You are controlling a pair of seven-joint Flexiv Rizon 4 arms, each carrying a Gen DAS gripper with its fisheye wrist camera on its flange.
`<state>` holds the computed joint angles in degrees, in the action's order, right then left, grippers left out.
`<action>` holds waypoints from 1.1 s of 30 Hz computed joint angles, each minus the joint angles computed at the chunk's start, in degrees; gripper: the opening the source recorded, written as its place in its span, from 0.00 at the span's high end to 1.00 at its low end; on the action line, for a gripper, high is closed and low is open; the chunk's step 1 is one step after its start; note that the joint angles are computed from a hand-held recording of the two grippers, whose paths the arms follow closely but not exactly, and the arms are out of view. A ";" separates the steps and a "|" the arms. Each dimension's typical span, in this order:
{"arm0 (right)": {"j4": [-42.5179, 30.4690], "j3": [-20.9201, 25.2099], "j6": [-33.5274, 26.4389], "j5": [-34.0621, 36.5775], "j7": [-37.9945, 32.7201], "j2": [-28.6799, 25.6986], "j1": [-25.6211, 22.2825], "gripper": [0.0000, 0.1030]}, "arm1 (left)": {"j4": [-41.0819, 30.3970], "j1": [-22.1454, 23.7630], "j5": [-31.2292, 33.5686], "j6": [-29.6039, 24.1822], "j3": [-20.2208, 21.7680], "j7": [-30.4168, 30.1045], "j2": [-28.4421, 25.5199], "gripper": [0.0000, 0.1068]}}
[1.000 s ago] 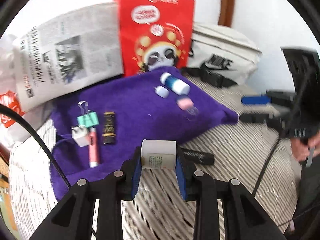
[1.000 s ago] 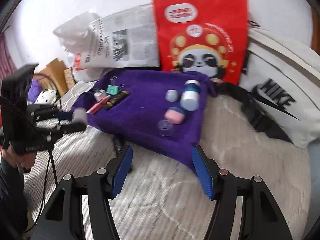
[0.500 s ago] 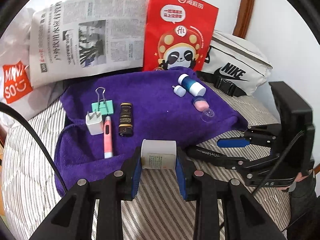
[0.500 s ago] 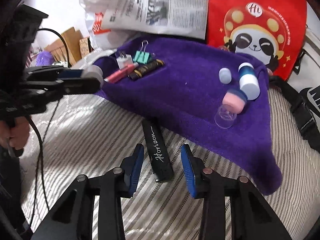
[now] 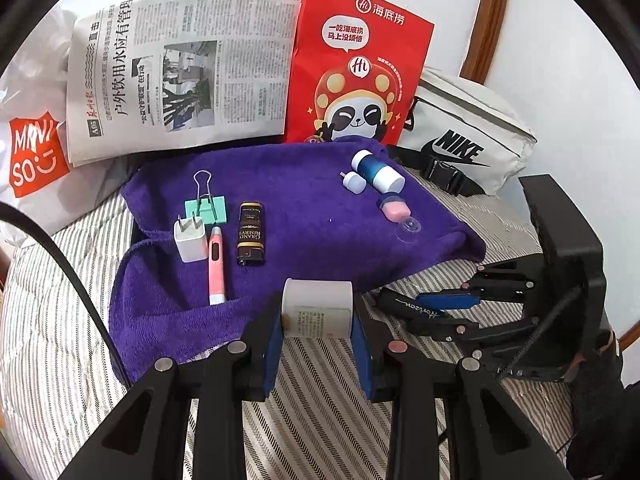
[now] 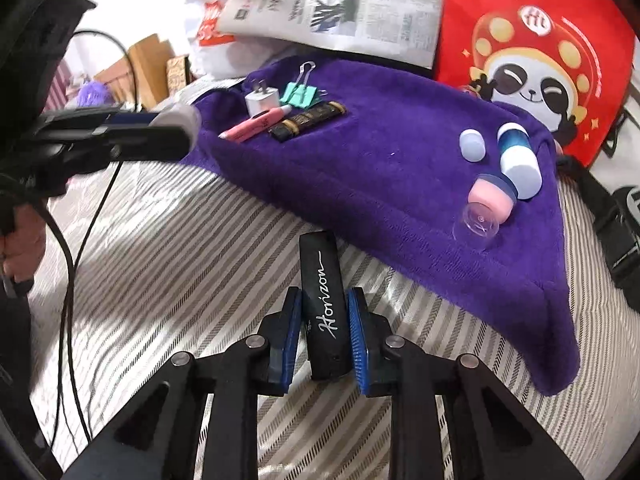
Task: Organize rigid objects
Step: 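Hold the tape roll in the left gripper while the right gripper grasps the black Horizon box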
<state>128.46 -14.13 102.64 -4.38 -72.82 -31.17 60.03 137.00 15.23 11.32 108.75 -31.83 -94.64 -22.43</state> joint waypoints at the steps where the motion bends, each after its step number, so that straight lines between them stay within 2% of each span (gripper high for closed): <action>1: 0.21 -2.12 -0.11 0.58 0.23 -0.19 2.30 0.76 | -0.04 -0.28 -0.04 0.06 0.28 0.06 0.01 0.72; 3: 0.51 -4.58 0.00 1.18 0.30 -0.53 4.94 0.76 | -0.03 0.08 0.07 -0.04 -0.15 0.00 -0.12 0.72; 6: 0.49 -4.22 0.38 2.00 0.60 -0.62 4.77 0.76 | -0.19 -0.39 0.01 -0.14 0.10 0.10 -0.28 0.72; 9: 0.85 -7.87 1.66 3.78 0.61 -1.79 8.80 0.77 | -0.48 -1.10 -0.34 -0.66 0.59 0.52 -0.53 0.72; 12: 0.67 -7.00 1.93 4.88 0.38 -1.78 8.20 0.77 | -0.67 -1.47 -0.76 -0.80 0.81 0.97 -0.91 0.72; 18: 0.33 -4.12 -0.78 3.77 1.11 0.07 5.03 0.78 | -0.14 2.38 -0.25 -0.52 -2.70 0.24 -1.23 0.72; 25: 2.39 -5.35 -0.36 2.35 3.25 3.88 5.59 0.78 | 1.01 7.07 -0.52 -1.63 -6.85 -1.20 1.20 0.72; 28: 2.94 -8.17 -0.74 2.20 2.98 5.42 8.19 0.78 | 1.82 10.66 -0.27 -1.98 -10.13 -1.73 1.89 0.72; 33: 1.36 -7.43 -3.00 -0.45 4.26 7.48 5.99 0.78 | 2.43 14.32 -1.92 -4.45 -13.34 -1.64 4.74 0.72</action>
<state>129.82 -21.57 99.65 -4.83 -68.56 -23.69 66.03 139.44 29.56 9.40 104.30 -45.17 -96.28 -17.69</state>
